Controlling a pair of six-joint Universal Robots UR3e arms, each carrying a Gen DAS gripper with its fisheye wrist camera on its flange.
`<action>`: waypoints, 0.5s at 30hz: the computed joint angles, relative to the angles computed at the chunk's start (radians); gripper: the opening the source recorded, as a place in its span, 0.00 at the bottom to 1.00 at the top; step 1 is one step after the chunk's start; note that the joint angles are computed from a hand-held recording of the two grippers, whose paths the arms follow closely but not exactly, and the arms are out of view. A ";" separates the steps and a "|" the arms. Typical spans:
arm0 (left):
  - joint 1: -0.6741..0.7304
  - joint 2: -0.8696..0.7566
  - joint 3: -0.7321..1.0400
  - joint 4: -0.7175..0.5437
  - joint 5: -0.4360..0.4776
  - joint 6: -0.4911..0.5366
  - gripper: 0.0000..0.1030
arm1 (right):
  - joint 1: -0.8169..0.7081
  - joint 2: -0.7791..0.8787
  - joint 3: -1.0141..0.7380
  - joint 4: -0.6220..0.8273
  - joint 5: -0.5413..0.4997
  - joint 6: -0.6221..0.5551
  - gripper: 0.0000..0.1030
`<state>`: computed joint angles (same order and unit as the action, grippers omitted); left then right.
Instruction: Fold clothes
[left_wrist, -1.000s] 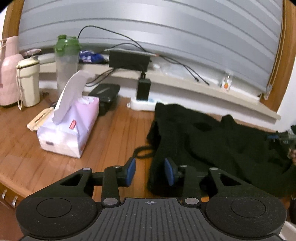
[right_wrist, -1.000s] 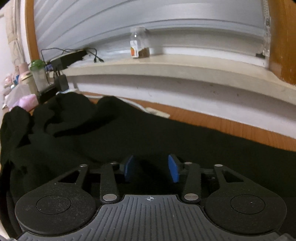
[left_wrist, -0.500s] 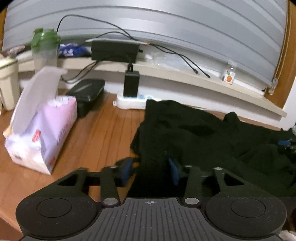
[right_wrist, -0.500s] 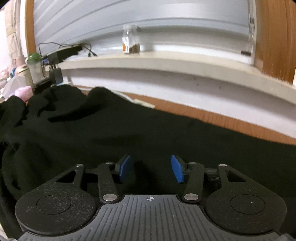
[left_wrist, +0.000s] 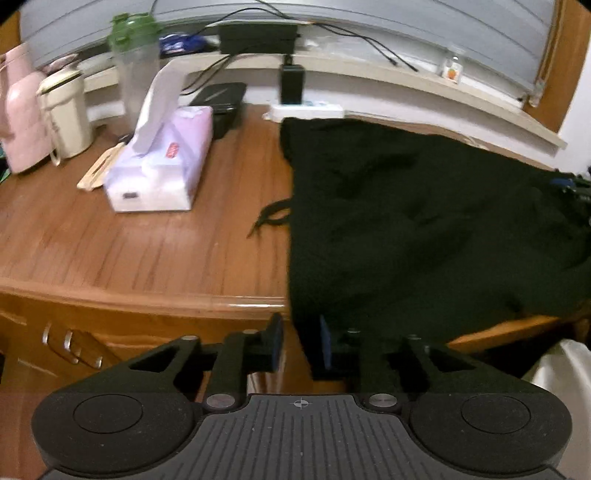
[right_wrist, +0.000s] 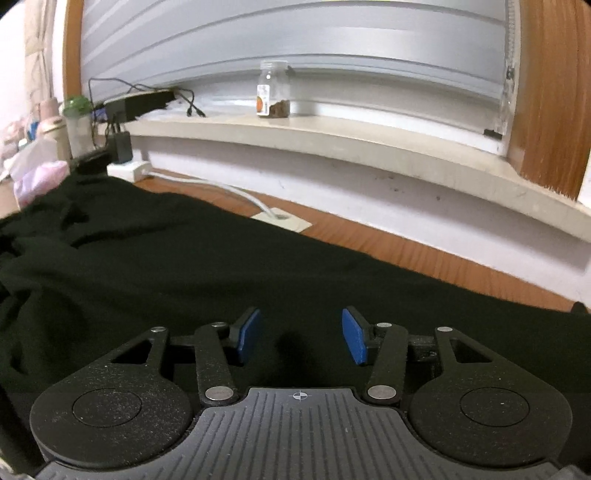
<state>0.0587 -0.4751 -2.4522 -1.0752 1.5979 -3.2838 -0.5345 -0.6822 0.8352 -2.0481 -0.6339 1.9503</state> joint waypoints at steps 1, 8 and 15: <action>0.000 0.001 -0.004 0.020 0.015 -0.013 0.34 | 0.001 0.002 -0.001 -0.004 -0.004 -0.001 0.49; -0.052 -0.243 0.034 0.320 0.081 -0.039 0.52 | 0.006 0.038 -0.023 -0.006 -0.023 0.014 0.50; -0.019 -0.799 0.106 0.816 0.010 -0.003 0.55 | 0.009 0.017 0.067 -0.121 -0.025 0.015 0.53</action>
<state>0.0394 -1.2738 -2.3467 -0.2592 1.6077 -3.2863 -0.5260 -0.6648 0.9018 -2.1688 -0.6588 1.9651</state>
